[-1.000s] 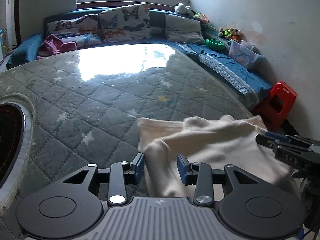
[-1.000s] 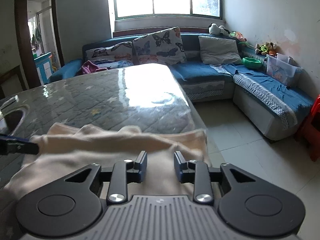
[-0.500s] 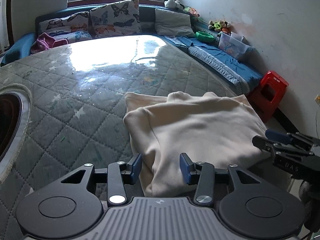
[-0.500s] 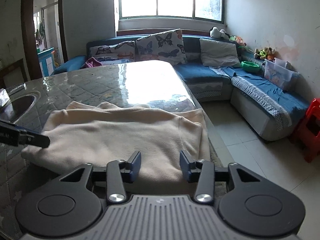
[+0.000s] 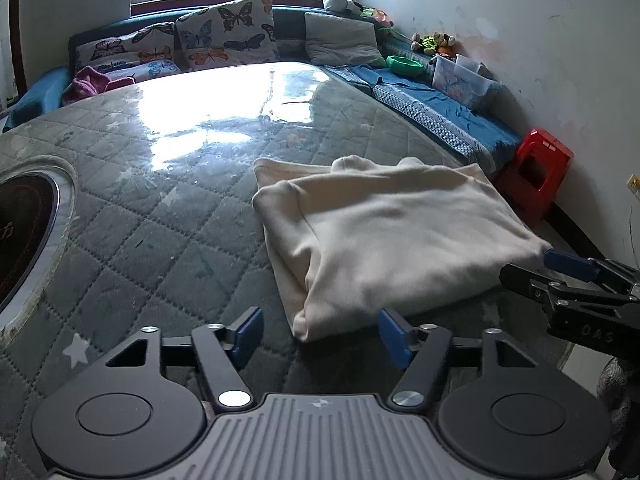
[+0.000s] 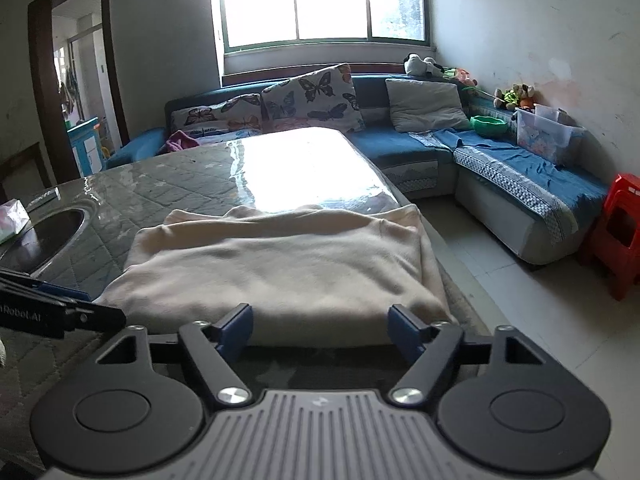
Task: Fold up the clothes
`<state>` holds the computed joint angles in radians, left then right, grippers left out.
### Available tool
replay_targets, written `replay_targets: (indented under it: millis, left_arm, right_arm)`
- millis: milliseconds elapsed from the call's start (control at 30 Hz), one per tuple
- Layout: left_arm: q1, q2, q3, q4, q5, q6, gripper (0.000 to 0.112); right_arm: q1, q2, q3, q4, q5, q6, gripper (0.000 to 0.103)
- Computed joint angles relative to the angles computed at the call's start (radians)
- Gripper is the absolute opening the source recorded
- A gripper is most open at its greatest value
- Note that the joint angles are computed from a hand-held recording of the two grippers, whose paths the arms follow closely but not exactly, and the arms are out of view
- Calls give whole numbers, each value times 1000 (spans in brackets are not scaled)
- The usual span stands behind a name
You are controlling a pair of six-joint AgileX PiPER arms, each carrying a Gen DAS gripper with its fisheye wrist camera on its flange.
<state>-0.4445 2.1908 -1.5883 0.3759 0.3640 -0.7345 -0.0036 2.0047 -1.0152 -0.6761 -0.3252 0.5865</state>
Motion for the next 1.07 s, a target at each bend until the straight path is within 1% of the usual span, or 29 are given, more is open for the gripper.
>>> replay_targets:
  millis: [167, 233, 300, 400, 433, 667, 800, 900, 1067]
  left_arm:
    - [-4, -34, 61, 22, -26, -29, 77]
    - [-7, -45, 82, 43, -33, -51, 80]
    - [-10, -54, 100, 60, -41, -69, 82]
    - [-13, -69, 127, 74, -54, -84, 85]
    - [-15, -73, 133, 86, -55, -96, 86]
    - [-26, -83, 160, 129, -60, -143, 89]
    - [-31, -87, 173, 143, -65, -159, 92]
    - [-36, -92, 185, 170, -68, -189, 92]
    - [-35, -104, 206, 162, -85, -184, 92]
  right_arm:
    - [20, -31, 55, 93, -9, -64, 87]
    - [29, -42, 83, 170, -19, -123, 93]
    - [38, -49, 100, 228, -20, -161, 96]
    - [45, -57, 120, 273, -20, -188, 98]
    - [46, -59, 127, 288, -21, -199, 100]
    - [58, -73, 160, 408, -26, -307, 103]
    - [60, -80, 170, 408, -26, -307, 103]
    - [70, -83, 179, 449, -30, -350, 103]
    - [78, -90, 189, 478, -31, -378, 103]
